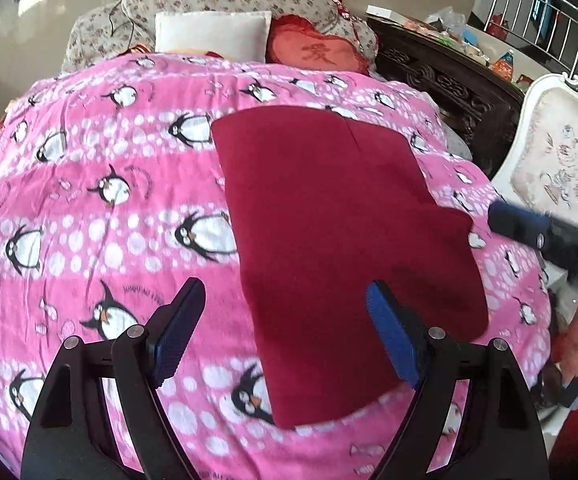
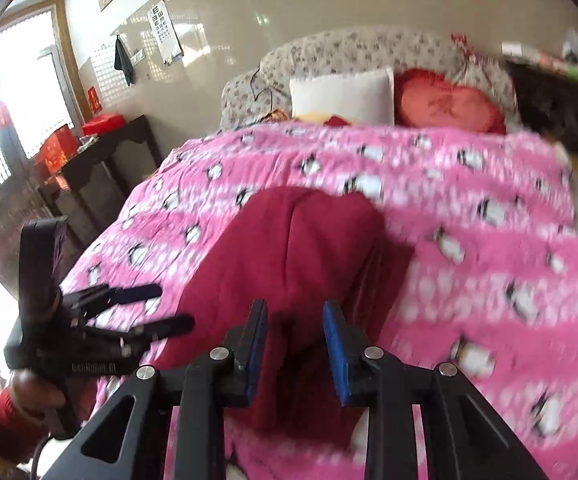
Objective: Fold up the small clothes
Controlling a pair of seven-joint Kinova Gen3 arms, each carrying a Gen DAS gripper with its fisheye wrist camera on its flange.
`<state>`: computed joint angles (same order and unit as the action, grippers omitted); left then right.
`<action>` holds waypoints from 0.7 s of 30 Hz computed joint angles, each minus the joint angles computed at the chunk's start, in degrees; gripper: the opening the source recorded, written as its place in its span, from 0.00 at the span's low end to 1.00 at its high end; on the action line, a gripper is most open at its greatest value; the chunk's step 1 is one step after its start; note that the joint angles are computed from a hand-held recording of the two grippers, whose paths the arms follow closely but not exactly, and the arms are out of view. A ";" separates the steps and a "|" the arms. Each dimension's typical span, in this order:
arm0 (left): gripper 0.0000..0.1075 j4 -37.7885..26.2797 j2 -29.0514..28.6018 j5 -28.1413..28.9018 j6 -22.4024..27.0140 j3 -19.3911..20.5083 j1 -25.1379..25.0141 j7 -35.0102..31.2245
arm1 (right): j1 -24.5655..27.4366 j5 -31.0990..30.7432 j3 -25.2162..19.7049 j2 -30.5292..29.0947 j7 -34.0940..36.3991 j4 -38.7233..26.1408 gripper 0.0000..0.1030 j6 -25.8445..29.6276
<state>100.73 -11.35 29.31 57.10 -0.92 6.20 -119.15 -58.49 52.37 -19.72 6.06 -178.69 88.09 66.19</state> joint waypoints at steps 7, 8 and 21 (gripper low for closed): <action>0.77 -0.22 2.15 -3.48 -2.71 2.38 0.77 3.13 | 5.87 -7.63 4.37 4.10 9.29 -3.26 0.26 -7.83; 0.77 -0.19 2.33 -3.45 -2.80 2.42 0.90 3.15 | 5.84 -9.63 6.17 5.01 11.38 -3.94 0.26 -8.01; 0.77 -0.27 3.30 -4.79 -3.20 3.22 1.77 4.33 | 4.25 -7.03 4.89 0.89 6.03 -0.22 0.21 -8.84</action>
<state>100.46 -8.05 24.52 53.89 2.30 7.97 -114.82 -54.24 45.34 -14.84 6.95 -172.66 87.87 57.35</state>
